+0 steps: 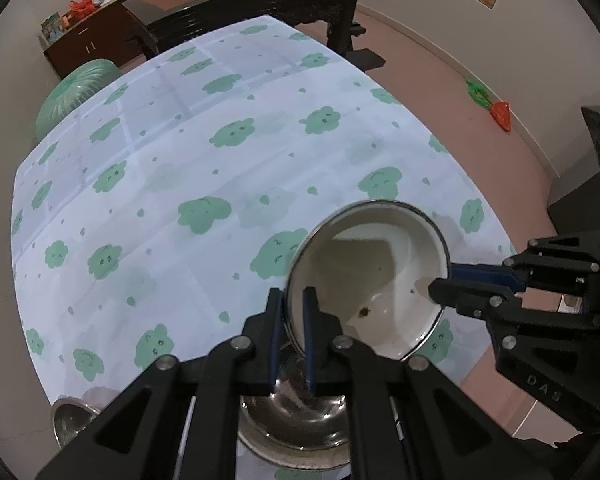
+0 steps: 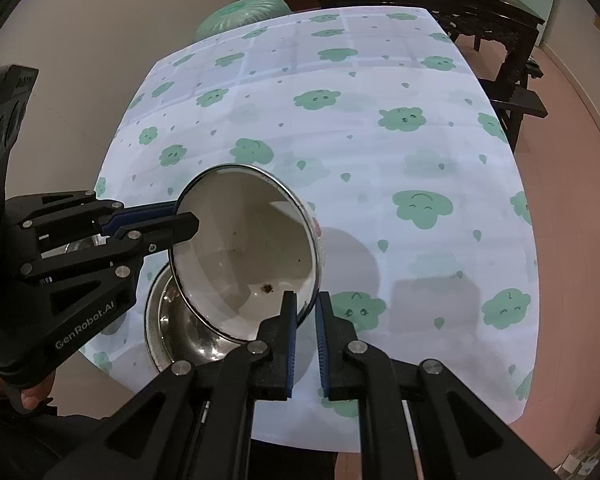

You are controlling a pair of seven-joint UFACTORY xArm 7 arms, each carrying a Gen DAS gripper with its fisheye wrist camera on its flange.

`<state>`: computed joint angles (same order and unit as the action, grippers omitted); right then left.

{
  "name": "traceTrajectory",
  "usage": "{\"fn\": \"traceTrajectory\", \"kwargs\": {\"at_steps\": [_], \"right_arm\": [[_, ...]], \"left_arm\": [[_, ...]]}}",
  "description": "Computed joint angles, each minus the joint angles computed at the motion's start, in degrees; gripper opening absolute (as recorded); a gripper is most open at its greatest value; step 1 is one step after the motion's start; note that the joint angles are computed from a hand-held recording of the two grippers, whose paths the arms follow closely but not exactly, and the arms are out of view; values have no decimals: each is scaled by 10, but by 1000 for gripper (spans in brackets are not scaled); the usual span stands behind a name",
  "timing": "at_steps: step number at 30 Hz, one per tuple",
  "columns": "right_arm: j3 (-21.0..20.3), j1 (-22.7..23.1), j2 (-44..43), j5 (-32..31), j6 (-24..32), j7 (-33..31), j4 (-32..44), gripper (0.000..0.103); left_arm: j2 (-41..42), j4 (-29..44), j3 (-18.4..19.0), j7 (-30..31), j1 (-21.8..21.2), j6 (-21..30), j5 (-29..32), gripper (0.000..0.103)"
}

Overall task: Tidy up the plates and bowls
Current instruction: 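Lift the white bowl with both grippers and carry it over the steel stack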

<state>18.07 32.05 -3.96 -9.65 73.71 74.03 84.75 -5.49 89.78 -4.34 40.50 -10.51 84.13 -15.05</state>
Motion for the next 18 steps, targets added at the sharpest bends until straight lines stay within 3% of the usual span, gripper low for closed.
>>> {"fn": "traceTrajectory", "kwargs": {"at_steps": [18], "right_arm": [[0, 47, 62, -24, 24, 26, 72, 11]], "left_arm": [[-41, -42, 22, 35, 22, 3, 3, 6]]}}
